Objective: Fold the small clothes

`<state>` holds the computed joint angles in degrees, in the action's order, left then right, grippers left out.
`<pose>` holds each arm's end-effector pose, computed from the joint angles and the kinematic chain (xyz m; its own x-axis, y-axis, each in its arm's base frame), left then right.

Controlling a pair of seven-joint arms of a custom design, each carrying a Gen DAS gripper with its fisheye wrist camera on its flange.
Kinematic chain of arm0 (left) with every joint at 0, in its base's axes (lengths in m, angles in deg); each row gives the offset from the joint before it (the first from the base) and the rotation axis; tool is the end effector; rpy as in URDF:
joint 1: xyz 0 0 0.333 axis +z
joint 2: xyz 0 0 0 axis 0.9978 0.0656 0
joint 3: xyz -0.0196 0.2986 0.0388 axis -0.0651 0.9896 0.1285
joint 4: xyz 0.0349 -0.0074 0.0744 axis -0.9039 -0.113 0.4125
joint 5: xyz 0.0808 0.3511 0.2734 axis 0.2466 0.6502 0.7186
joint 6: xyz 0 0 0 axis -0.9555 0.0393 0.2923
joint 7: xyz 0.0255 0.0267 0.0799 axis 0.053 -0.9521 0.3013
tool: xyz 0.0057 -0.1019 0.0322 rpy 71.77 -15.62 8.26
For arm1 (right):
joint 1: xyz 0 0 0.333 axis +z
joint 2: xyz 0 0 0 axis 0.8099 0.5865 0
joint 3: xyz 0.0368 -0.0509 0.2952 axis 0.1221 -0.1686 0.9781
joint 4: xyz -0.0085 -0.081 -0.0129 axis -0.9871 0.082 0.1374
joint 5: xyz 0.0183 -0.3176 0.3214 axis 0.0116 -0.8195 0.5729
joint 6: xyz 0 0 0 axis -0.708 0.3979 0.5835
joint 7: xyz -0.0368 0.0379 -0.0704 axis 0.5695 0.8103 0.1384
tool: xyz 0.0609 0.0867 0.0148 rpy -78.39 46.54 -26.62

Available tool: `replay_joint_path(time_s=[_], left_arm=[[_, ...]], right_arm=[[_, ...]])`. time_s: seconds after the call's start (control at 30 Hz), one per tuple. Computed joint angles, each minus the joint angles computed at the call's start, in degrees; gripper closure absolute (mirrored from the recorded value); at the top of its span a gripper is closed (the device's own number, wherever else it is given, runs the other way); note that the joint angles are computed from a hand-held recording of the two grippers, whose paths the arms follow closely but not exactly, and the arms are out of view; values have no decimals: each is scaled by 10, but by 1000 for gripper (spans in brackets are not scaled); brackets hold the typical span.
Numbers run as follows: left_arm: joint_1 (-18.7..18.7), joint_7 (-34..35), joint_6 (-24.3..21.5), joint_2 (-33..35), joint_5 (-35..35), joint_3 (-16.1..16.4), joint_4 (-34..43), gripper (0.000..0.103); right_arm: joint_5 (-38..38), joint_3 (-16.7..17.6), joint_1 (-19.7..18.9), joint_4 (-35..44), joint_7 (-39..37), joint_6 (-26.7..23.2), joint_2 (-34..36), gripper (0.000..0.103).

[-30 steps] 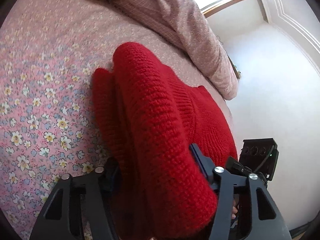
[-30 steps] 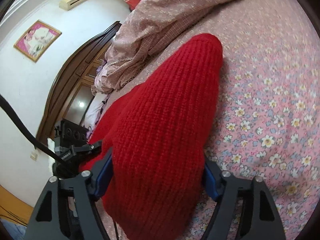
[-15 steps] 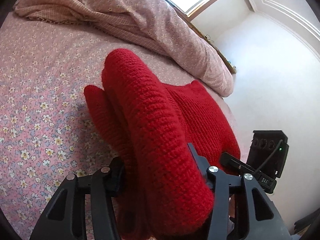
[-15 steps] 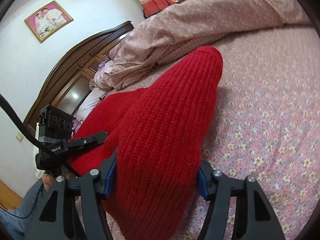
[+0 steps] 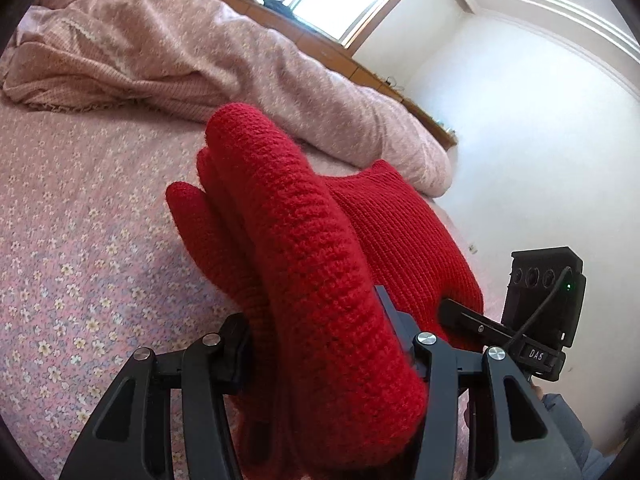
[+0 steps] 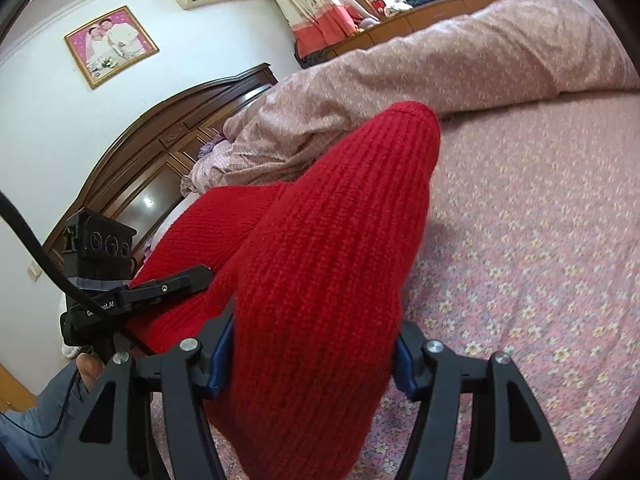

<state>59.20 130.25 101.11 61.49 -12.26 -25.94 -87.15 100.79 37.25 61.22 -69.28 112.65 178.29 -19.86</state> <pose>0.4954 -0.2399 0.5832 -0.1363 -0.8139 0.5647 -0.6843 -0.3349 -0.6478 0.6088 0.0679 0.5371 0.6067 -0.6146 -0.5042 -0.6959 -0.1040 -0.7106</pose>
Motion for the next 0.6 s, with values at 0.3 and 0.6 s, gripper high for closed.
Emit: replay_joint_path(time_s=[0.3,0.6], left_arm=[[38,-37,4,29,67,-33,27,59],[42,-41,17,53,90,-38,45,59]], right_arm=[[-10,-1,-2,1,3,18,-3,37],[-7,-4,-6,4,4,28,1,37]])
